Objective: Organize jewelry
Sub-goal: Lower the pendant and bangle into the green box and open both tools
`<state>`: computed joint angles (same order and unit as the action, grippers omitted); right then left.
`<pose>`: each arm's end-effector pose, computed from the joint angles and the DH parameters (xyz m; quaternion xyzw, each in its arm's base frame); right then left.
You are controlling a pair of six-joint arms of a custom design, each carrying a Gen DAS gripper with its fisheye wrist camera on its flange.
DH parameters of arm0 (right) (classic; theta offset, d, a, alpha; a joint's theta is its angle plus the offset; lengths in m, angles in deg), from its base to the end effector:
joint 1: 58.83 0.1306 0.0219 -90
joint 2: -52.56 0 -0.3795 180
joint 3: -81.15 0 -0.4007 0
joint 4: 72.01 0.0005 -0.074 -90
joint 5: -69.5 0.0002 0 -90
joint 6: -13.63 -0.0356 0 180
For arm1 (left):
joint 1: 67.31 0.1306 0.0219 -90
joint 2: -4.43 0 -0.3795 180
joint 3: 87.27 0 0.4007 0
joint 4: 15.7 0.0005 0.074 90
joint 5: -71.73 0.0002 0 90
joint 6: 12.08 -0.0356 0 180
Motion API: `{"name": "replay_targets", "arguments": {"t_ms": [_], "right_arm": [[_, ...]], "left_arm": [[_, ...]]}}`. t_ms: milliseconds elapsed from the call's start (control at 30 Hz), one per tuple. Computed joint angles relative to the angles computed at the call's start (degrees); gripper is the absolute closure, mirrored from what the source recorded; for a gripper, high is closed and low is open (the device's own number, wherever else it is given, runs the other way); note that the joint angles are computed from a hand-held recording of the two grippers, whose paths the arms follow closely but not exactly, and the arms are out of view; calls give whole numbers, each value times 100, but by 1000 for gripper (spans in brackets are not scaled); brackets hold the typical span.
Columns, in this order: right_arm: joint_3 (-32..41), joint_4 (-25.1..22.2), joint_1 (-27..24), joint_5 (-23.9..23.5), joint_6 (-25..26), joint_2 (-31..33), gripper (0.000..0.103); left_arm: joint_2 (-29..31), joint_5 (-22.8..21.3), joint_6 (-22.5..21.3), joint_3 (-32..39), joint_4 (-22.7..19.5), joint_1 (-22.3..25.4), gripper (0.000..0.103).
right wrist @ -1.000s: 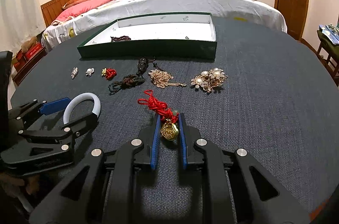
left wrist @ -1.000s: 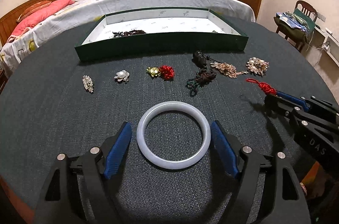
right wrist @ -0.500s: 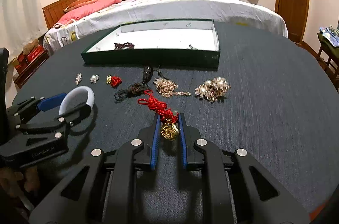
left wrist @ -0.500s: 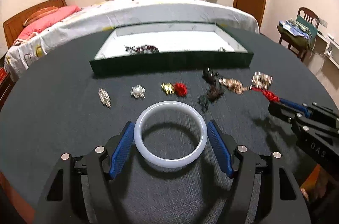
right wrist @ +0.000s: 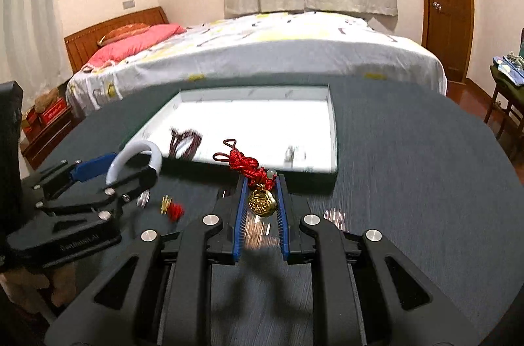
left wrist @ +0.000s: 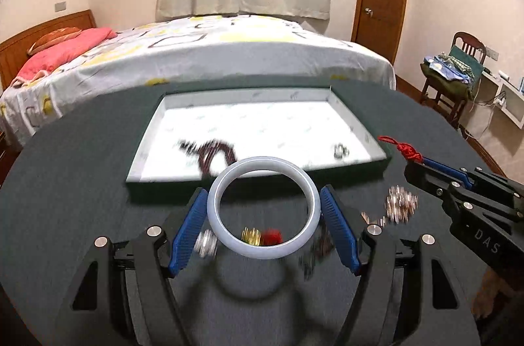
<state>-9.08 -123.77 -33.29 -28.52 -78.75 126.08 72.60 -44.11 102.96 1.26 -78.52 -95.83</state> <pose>0.3479 0.1712 0.5430 -0.2094 0.8624 0.1705 0.4282 0.3011 -0.1465 0.5506 -0.0630 0.8943 0.0057 0.4429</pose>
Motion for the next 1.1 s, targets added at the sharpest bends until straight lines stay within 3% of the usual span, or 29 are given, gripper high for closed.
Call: {"name": "replay_targets", "arguments": {"t_ms": [133, 267, 567, 833, 1100], "right_arm": [[515, 105, -36, -87, -73, 572, 86], [905, 152, -1, -69, -70, 1064, 86], [1485, 11, -43, -21, -85, 1971, 86], [1660, -321, -61, -127, -3, 2268, 86], [1732, -466, -57, -151, -26, 2365, 85]], "left_arm": [[464, 331, -400, 271, 361, 368, 35], [859, 663, -503, 460, 530, 659, 35], [1364, 1107, -520, 584, 527, 1117, 35], [1358, 1734, -407, 473, 594, 1320, 35], [1420, 1727, -396, 535, 507, 1340, 34]]}}
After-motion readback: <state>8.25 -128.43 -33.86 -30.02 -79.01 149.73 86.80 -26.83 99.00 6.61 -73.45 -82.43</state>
